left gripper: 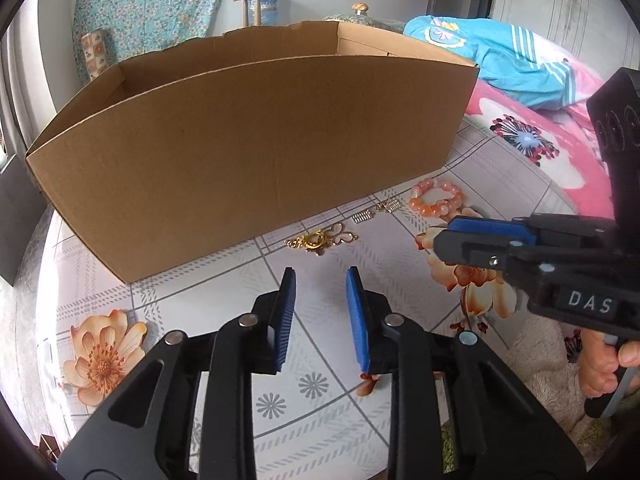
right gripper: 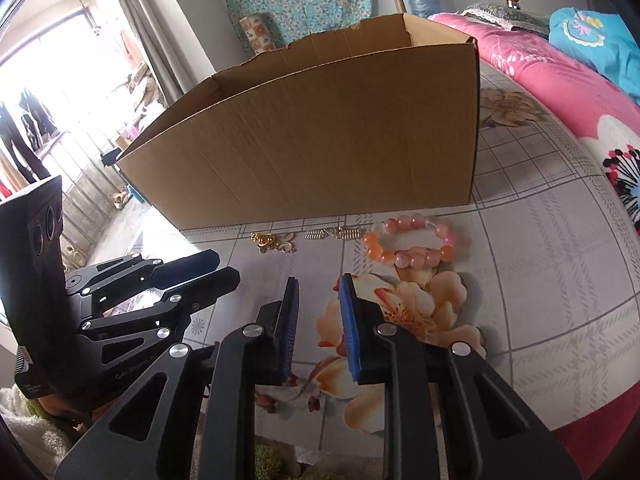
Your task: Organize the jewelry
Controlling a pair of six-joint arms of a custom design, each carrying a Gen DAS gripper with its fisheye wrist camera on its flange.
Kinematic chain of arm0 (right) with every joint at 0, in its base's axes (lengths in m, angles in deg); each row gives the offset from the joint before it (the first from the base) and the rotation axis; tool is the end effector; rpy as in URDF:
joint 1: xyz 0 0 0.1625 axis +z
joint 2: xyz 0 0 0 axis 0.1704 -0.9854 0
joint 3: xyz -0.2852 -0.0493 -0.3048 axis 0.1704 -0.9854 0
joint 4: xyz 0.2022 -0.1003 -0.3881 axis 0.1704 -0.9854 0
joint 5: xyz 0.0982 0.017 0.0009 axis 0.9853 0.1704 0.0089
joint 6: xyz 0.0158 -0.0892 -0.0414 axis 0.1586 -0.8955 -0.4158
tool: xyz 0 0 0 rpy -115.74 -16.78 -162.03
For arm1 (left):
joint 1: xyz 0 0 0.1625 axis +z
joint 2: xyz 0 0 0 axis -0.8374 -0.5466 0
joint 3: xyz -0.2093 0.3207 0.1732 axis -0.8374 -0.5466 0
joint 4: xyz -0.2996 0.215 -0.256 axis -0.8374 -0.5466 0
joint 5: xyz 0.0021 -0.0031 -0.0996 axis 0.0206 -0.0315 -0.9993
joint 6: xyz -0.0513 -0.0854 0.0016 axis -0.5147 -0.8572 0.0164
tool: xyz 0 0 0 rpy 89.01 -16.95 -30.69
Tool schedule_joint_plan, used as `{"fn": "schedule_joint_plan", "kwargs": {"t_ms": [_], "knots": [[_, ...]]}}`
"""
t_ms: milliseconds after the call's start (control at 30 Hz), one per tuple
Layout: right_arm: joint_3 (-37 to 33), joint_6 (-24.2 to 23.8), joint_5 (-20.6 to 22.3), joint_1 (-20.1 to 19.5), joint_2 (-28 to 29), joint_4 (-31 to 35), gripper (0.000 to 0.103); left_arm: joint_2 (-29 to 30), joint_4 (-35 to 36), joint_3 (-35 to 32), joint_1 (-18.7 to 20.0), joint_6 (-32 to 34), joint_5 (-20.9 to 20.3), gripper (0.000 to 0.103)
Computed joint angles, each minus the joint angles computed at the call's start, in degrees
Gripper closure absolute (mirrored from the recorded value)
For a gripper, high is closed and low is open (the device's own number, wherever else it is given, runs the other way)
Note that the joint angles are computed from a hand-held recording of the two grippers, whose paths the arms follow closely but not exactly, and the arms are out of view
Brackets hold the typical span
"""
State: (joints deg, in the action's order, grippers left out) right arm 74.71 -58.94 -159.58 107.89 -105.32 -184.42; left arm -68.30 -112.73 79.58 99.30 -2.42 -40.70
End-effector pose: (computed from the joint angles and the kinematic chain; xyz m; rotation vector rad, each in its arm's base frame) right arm 0.2324 -0.3076 0.0939 0.0220 -2.4209 1.0395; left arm -0.1645 -0.3846 0.1899 1.3503 2.4245 -0.3876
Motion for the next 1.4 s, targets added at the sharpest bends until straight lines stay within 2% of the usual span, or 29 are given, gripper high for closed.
{"fn": "schedule_joint_plan", "kwargs": {"t_ms": [200, 367, 633, 733, 933, 967, 1133, 1333, 1400], "knots": [[-1.30, -3.43, 2.72, -2.03, 2.07, -1.90, 0.083, 4.53, -1.37, -2.18, 0.10, 1.79, 0.27, 0.086], [-0.41, -3.68, 6.05, -3.76, 2.35, -3.51, 0.083, 6.93, -2.23, -3.23, 0.05, 3.05, 1.46, 0.086], [0.46, -3.72, 7.57, -4.31, 2.08, -4.92, 0.083, 8.72, -1.37, -4.27, 0.16, 4.13, 2.75, 0.086], [0.88, -3.80, 7.90, -4.52, 1.74, -5.35, 0.083, 9.05, -2.18, -3.93, -0.27, 4.20, 3.77, 0.092], [1.69, -4.10, 8.56, -5.10, 0.84, -5.82, 0.083, 8.70, -1.37, -4.82, 1.42, 2.63, 0.97, 0.093], [1.87, -4.07, 8.68, -5.20, 0.63, -5.83, 0.083, 8.52, -1.37, -4.86, 1.68, 2.52, 0.48, 0.103], [1.78, -3.75, 8.42, -5.00, 0.43, -5.38, 0.083, 6.92, 1.02, -5.49, 3.30, 0.59, -1.25, 0.103], [1.39, -2.90, 7.69, -4.47, 0.56, -4.75, 0.083, 3.62, 4.25, -5.04, 4.15, -0.44, -0.27, 0.103], [1.11, -2.68, 7.23, -4.17, 0.67, -4.25, 0.083, 3.01, 3.43, -4.58, 4.03, -0.07, 0.56, 0.103]]}}
